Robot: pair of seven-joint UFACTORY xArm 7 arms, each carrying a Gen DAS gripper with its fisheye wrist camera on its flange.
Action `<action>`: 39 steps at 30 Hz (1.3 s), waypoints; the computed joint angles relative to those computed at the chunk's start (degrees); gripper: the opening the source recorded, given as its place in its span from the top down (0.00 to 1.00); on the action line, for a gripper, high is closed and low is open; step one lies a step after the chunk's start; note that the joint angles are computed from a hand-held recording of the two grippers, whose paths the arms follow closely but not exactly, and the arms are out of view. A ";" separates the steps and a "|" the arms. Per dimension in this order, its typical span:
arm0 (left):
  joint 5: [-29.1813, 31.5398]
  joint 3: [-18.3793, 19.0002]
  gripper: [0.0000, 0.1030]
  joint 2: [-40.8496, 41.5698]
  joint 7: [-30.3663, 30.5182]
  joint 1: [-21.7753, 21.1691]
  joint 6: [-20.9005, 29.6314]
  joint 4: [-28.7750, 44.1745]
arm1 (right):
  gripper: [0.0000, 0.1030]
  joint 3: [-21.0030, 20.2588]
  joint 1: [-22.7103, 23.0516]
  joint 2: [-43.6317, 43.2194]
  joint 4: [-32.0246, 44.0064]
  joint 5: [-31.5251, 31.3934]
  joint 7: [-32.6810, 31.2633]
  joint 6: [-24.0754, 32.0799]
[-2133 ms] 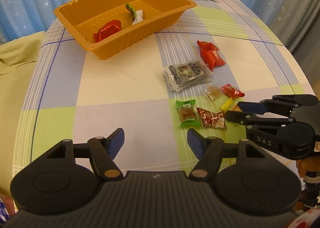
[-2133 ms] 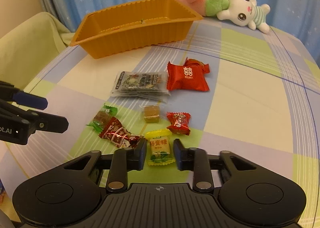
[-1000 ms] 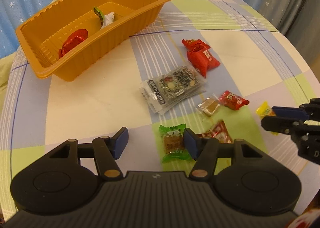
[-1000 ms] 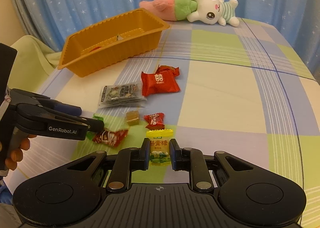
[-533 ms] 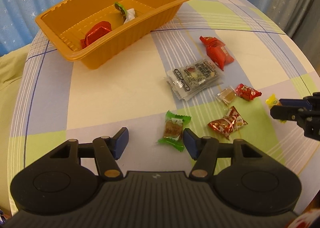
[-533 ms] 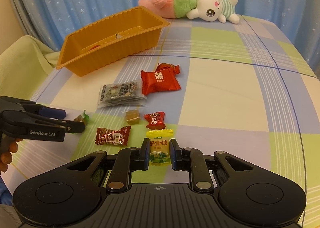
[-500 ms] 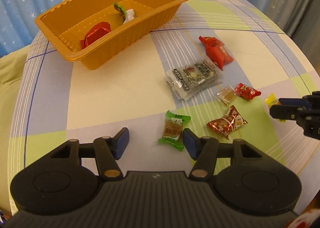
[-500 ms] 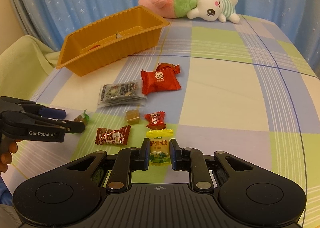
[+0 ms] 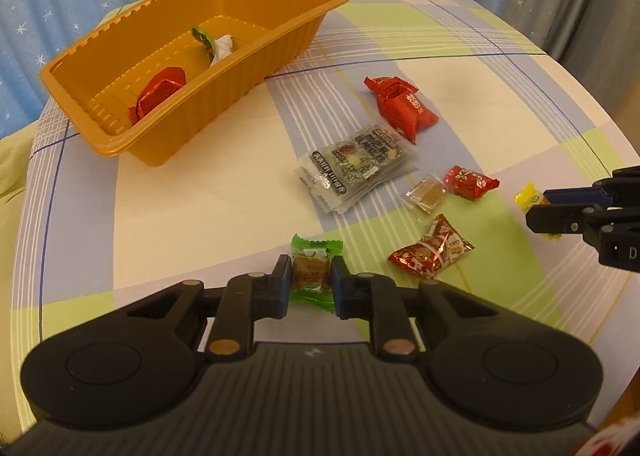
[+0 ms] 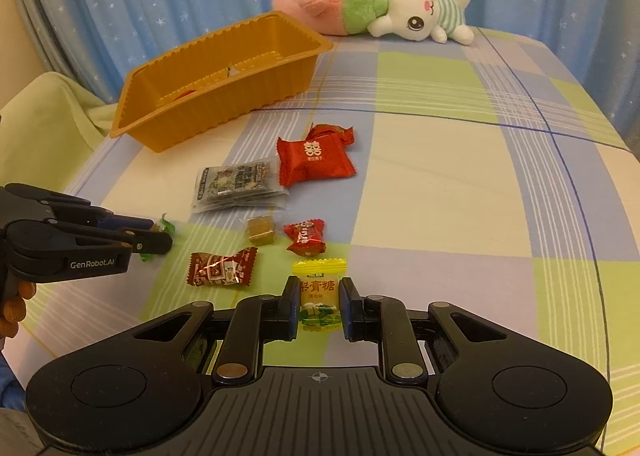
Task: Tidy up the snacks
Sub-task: 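Grasp the green-wrapped candy with the left tool while the right tool grasps the yellow candy, then carry both candies over the orange tray with both tools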
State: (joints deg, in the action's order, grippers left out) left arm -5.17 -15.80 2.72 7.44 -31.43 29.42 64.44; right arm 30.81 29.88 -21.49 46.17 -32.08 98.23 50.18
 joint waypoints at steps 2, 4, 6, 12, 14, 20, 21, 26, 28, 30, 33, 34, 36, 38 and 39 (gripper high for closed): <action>-0.41 -0.01 0.82 -0.28 0.50 0.04 -0.09 -0.15 | 0.80 0.07 0.05 -0.37 -0.14 0.10 0.37 0.26; -1.08 0.01 0.82 -0.56 0.98 0.12 0.02 -0.14 | 0.80 0.03 0.04 -0.73 -0.31 0.19 0.48 0.28; -2.10 0.05 0.82 -1.10 1.59 0.23 0.24 -0.13 | 0.80 -0.04 -0.11 -0.96 -0.36 0.15 0.34 0.09; -5.44 0.34 0.82 -2.74 2.91 0.57 0.69 0.80 | 0.80 -0.60 -1.33 -1.19 -0.09 -1.08 -1.31 -1.41; -5.92 0.46 0.82 -3.00 2.78 0.68 0.55 1.48 | 0.80 -1.07 -2.10 -1.18 0.00 -1.88 -2.14 -2.63; -6.42 1.00 0.82 -2.58 1.29 1.38 -0.15 4.49 | 0.80 -2.55 -5.24 -0.65 0.99 -4.70 -5.11 -6.92; -6.27 1.13 0.82 -2.29 0.91 1.58 -0.16 5.20 | 0.80 -2.82 -5.88 -0.48 1.26 -5.30 -5.57 -7.80; -2.75 1.87 0.82 0.33 -1.94 2.63 -0.41 9.39 | 0.80 -4.18 -9.24 1.47 3.29 -8.58 -7.98 -12.19; -1.14 2.24 0.82 1.91 -3.26 3.04 -0.32 11.52 | 0.80 -4.70 -10.53 2.82 4.62 -10.30 -8.81 -13.64; 0.47 2.67 0.82 3.68 -4.64 3.38 -0.15 13.82 | 0.80 -5.51 -11.75 4.47 6.07 -12.32 -9.54 -15.39; 3.09 3.35 0.82 6.47 -6.63 3.57 -0.11 17.45 | 0.80 -7.05 -13.11 7.24 8.38 -15.26 -9.79 -18.00; 3.91 3.61 0.82 7.53 -7.28 3.60 -0.07 18.80 | 0.80 -7.64 -13.38 8.24 9.21 -16.12 -9.78 -18.77; 5.09 4.06 0.82 9.81 -8.44 3.60 0.62 21.84 | 0.80 -9.04 -13.73 10.53 11.06 -17.83 -9.96 -20.26; 5.96 4.50 0.82 12.09 -9.34 3.55 1.22 24.83 | 0.80 -10.49 -13.66 13.01 13.17 -19.59 -10.24 -21.05; 6.53 4.75 0.82 13.20 -9.78 3.42 1.59 26.31 | 0.80 -11.32 -13.44 14.26 14.24 -20.36 -10.40 -21.51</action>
State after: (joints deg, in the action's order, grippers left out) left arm 1.36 -11.05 15.92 -2.34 -28.01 31.02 90.75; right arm 19.49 16.43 -7.23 60.40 -52.44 87.83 28.67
